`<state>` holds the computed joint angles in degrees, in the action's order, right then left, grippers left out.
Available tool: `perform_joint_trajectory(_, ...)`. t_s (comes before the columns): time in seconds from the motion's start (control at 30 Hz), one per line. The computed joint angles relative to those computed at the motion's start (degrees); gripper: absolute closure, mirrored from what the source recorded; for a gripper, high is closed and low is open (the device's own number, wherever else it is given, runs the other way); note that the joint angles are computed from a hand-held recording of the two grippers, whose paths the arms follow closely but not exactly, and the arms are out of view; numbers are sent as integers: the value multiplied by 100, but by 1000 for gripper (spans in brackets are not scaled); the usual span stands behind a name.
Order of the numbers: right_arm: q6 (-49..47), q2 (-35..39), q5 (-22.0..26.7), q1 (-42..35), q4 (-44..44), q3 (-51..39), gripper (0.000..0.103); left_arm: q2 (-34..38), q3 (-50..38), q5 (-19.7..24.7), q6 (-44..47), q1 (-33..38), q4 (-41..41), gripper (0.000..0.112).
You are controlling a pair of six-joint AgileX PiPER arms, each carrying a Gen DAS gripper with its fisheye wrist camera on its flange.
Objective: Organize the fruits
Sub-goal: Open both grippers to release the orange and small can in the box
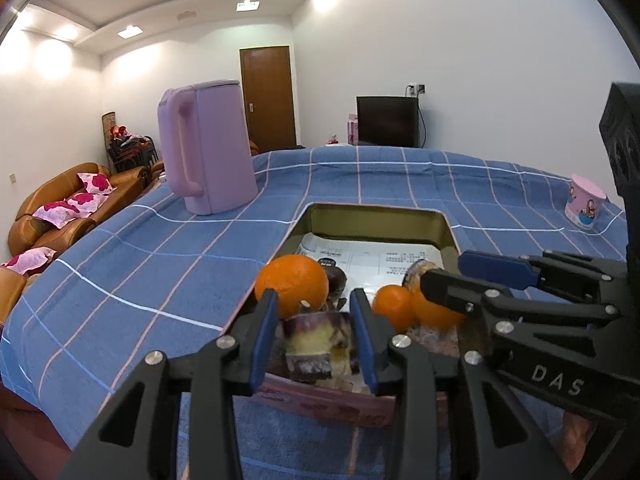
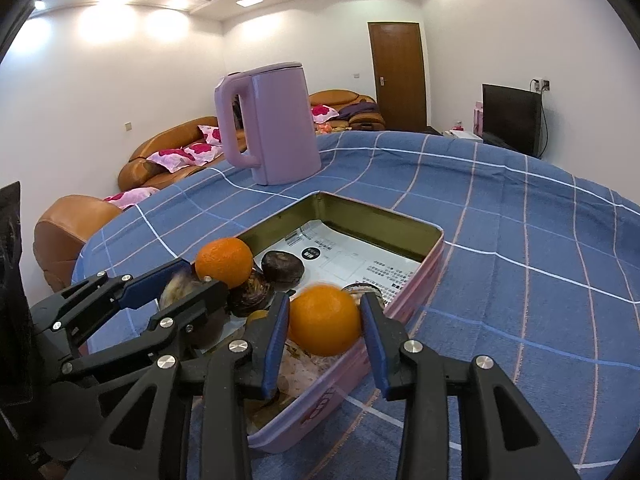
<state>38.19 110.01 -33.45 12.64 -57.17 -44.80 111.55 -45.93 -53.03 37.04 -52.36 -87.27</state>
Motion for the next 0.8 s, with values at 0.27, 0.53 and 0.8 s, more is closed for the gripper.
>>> perform_joint_trajectory(0.27, -128, -117, -351, -286, 269, 266, 49, -176, 220, -404, -235, -248, -42, 38)
perform_joint_trajectory(0.53, -550, -484, -642, -512, 806, 700, 44, -313, 207, -815, -155, -551, -220, 24)
perform_joint_trajectory(0.8, -754, -861, -917, -788, 1068, 1073, 41, -413, 206, -1038, -144, -681, -362, 16)
